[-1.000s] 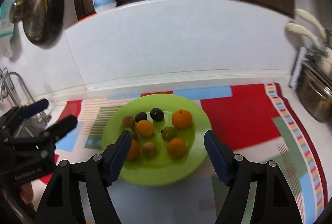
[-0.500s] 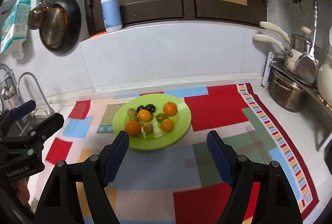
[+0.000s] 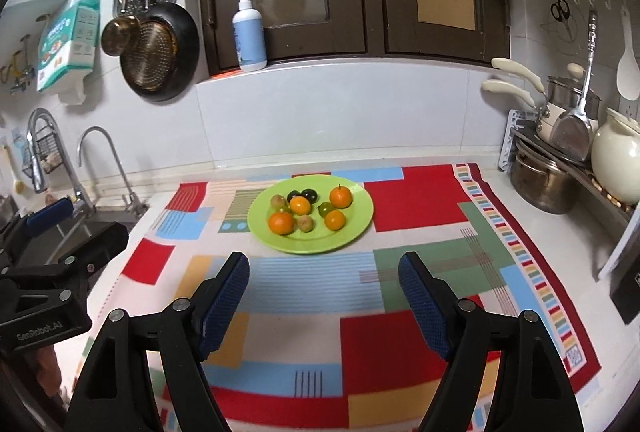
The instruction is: Organize fruits
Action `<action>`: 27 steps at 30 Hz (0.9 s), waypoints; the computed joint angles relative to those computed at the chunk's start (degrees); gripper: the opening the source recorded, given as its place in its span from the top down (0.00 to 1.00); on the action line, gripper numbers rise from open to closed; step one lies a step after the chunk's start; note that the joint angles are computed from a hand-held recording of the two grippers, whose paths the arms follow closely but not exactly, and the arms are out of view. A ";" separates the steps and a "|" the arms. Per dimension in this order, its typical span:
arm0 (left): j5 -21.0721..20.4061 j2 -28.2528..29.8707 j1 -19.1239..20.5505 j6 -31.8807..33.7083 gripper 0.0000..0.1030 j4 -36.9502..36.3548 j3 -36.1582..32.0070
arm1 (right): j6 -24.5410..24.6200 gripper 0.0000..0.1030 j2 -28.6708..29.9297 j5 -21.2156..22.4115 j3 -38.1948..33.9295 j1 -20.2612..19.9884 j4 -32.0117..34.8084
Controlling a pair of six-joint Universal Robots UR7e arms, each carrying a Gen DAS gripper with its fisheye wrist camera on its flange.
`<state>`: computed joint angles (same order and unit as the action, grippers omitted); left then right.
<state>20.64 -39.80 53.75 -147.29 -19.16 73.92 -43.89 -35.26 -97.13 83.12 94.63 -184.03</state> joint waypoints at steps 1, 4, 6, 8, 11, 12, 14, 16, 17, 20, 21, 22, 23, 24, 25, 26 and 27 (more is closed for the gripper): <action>-0.48 -0.16 -0.42 -0.23 0.00 -0.13 0.57 | 0.10 0.25 -0.64 0.31 0.93 -0.11 -0.24; -1.17 -0.74 -1.46 -1.74 0.00 0.11 2.11 | -0.24 0.25 -2.23 0.95 3.53 -0.37 -1.46; -1.80 -1.39 -2.12 -0.52 0.00 -2.30 3.86 | -0.42 0.25 -3.22 1.22 5.11 -0.48 -2.30; -2.38 -1.90 -2.71 0.36 0.00 -3.92 5.23 | -0.37 0.24 -4.15 1.57 6.43 -0.54 -2.48; -2.65 -2.27 -3.18 -0.27 0.00 -3.93 6.09 | -0.83 0.24 -5.18 1.94 8.16 -0.50 -3.42; -2.74 -2.29 -3.26 -0.74 0.00 -3.55 6.10 | -1.04 0.24 -5.46 2.03 8.70 -0.48 -3.82; -2.84 -2.48 -3.54 -1.45 0.00 -3.36 6.64 | -1.29 0.24 -6.01 2.13 9.68 -0.46 -4.54; -3.15 -2.61 -3.80 -1.59 0.00 -3.52 7.05 | -1.52 0.24 -6.39 2.24 10.20 -0.46 -4.80; -3.33 -2.77 -3.95 -1.06 0.00 -4.36 7.52 | -1.59 0.24 -6.58 2.34 10.54 -0.47 -5.12; -3.66 -2.96 -4.24 -0.59 0.00 -5.11 8.06 | -1.74 0.24 -7.10 2.59 11.39 -0.54 -5.83; -3.83 -3.05 -4.34 -0.10 0.00 -5.73 8.30 | -1.74 0.24 -7.20 2.60 11.56 -0.55 -6.01; -3.95 -3.12 -4.43 0.25 0.00 -6.13 8.50 | -1.83 0.24 -7.28 2.53 11.72 -0.55 -6.14; -4.04 -3.22 -4.53 0.75 0.00 -6.73 8.75 | -1.88 0.24 -7.39 2.52 11.93 -0.55 -6.33; -4.15 -3.31 -4.61 1.13 0.00 -7.20 8.93 | -1.98 0.24 -7.51 2.58 12.17 -0.55 -6.58; -4.22 -3.38 -4.70 1.45 0.00 -7.60 9.13 | -2.09 0.24 -7.60 2.57 12.33 -0.56 -6.71; -4.30 -3.41 -4.75 1.76 0.00 -7.92 9.21 | -2.09 0.24 -7.71 2.63 12.49 -0.57 -6.81; -4.42 -3.49 -4.81 2.17 0.00 -8.46 9.42 | -2.06 0.24 -7.79 2.73 12.60 -0.59 -6.85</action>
<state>16.22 -43.29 48.94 -145.12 -27.62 83.34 -45.95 -43.06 -94.40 95.73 94.03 -190.88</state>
